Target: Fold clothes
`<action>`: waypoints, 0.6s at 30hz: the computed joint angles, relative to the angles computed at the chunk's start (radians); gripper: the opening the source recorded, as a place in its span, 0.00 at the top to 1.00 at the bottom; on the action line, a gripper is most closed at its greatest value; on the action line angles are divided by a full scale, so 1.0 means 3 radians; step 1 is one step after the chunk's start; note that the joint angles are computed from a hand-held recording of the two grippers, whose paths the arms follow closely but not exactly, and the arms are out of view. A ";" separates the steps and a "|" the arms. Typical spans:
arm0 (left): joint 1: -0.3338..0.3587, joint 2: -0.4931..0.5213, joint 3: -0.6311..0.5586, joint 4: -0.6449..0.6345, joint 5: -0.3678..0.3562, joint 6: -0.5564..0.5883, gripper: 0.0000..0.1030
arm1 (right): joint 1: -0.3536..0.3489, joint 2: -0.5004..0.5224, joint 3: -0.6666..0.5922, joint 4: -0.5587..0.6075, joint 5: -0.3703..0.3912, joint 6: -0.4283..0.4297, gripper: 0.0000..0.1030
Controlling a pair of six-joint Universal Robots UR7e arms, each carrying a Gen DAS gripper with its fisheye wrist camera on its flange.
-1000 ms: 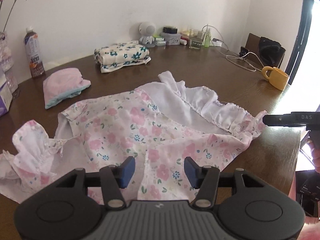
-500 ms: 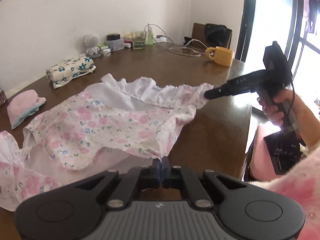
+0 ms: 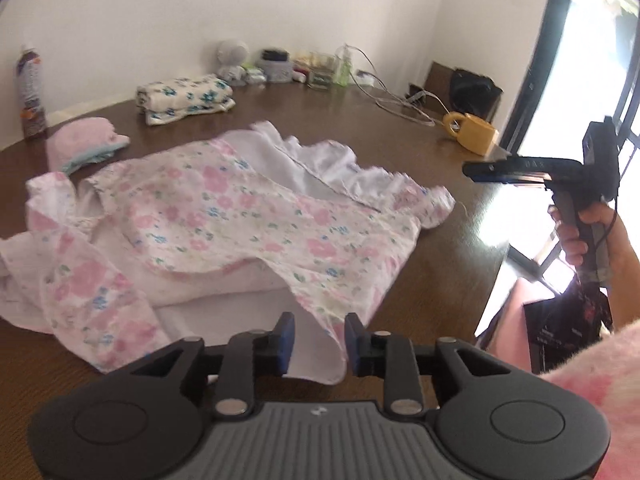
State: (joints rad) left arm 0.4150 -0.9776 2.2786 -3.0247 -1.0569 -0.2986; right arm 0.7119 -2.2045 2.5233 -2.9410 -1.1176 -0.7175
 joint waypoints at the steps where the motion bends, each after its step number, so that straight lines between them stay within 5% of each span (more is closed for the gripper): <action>1: -0.0016 -0.0058 0.0028 -0.0022 0.0126 -0.0076 0.65 | 0.0089 0.0046 -0.0023 -0.0049 -0.0023 -0.0024 0.63; 8: -0.0013 -0.0401 0.0099 0.0332 0.1169 -0.0788 0.53 | 0.1077 0.0853 -0.0327 -0.0205 -0.0683 -0.0150 0.60; 13: 0.0257 -0.0314 -0.0105 0.0132 0.1125 -0.0555 0.41 | 0.1660 0.1492 -0.0562 -0.0310 -0.1113 -0.0127 0.57; 18: 0.0465 0.0200 -0.0579 0.0065 0.1359 0.0009 0.36 | 0.1886 0.1839 -0.0675 -0.0344 -0.1217 0.0009 0.56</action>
State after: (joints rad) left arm 0.5546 -0.9177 2.1049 -3.0051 -0.6492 -0.2958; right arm 1.2778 -1.6528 2.3207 -3.0441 -1.4827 -0.7149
